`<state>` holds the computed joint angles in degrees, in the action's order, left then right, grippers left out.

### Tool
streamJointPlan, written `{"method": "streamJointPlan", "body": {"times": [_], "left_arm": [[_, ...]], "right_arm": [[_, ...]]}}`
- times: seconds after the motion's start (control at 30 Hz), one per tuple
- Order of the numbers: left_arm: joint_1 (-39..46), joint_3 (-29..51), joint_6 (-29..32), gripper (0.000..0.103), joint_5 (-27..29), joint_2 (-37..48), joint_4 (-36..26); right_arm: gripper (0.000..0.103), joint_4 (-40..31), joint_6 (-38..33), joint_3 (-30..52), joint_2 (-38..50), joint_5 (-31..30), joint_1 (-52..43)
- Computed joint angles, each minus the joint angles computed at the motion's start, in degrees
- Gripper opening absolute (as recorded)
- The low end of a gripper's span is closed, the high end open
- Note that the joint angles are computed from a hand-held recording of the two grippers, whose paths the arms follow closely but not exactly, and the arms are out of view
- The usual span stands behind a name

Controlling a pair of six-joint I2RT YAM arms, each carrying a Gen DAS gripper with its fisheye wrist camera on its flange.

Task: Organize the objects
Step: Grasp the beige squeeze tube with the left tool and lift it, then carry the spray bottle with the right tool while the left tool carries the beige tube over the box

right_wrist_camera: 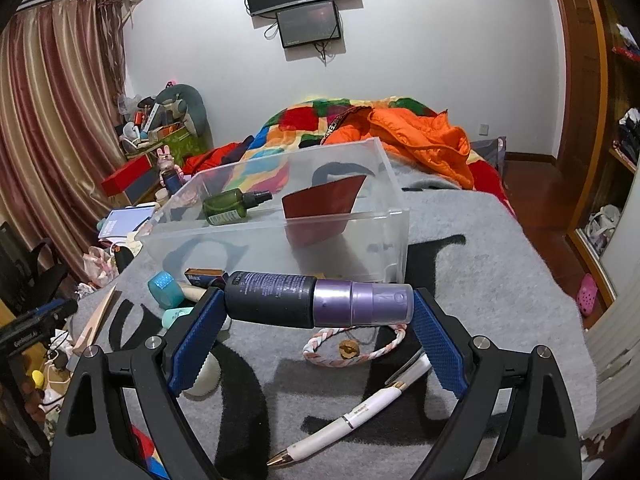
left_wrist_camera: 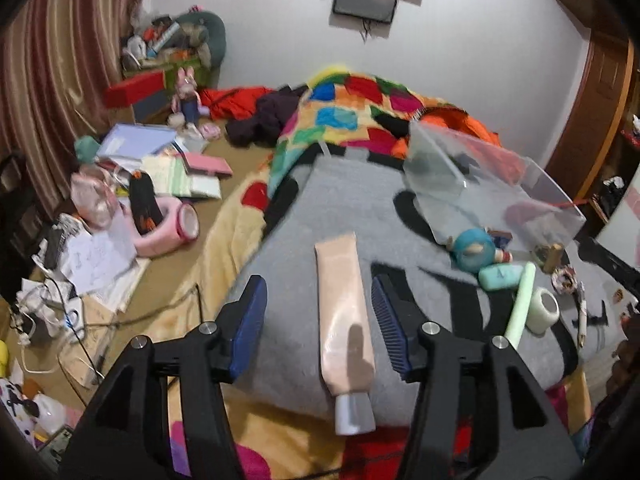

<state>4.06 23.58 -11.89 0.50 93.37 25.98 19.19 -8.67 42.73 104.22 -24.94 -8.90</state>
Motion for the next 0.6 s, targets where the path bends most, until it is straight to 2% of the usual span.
{"method": "streamJointPlan", "body": {"times": [0.23,0.37,0.4,0.47,0.5,0.6], "left_arm": [[-6.9,4.7,1.8,0.055,-4.6,9.1,0.7],[-7.5,8.6,2.2,0.054,-6.3,14.0,1.3],[-6.9,9.3,1.9,0.051,-5.8,14.5,1.1],[-6.1,10.6,1.7,0.034,-6.4,15.1,0.3],[-5.9,10.6,1.8,0.030,-6.7,15.0,0.2],[-4.9,9.7,1.6,0.029,-4.8,13.4,-0.1]], "right_arm": [[0.090,-0.3,-0.3,0.2,0.7,0.5,0.4],[0.090,0.2,-0.5,-0.5,0.1,0.3,0.2],[0.090,0.3,-0.6,-0.6,0.0,0.5,0.3],[0.090,0.8,-0.7,-1.0,-0.2,0.5,0.3],[0.090,1.0,-0.7,-1.1,-0.3,0.4,0.3],[0.090,1.2,-0.7,-1.1,-0.3,0.5,0.4]]}}
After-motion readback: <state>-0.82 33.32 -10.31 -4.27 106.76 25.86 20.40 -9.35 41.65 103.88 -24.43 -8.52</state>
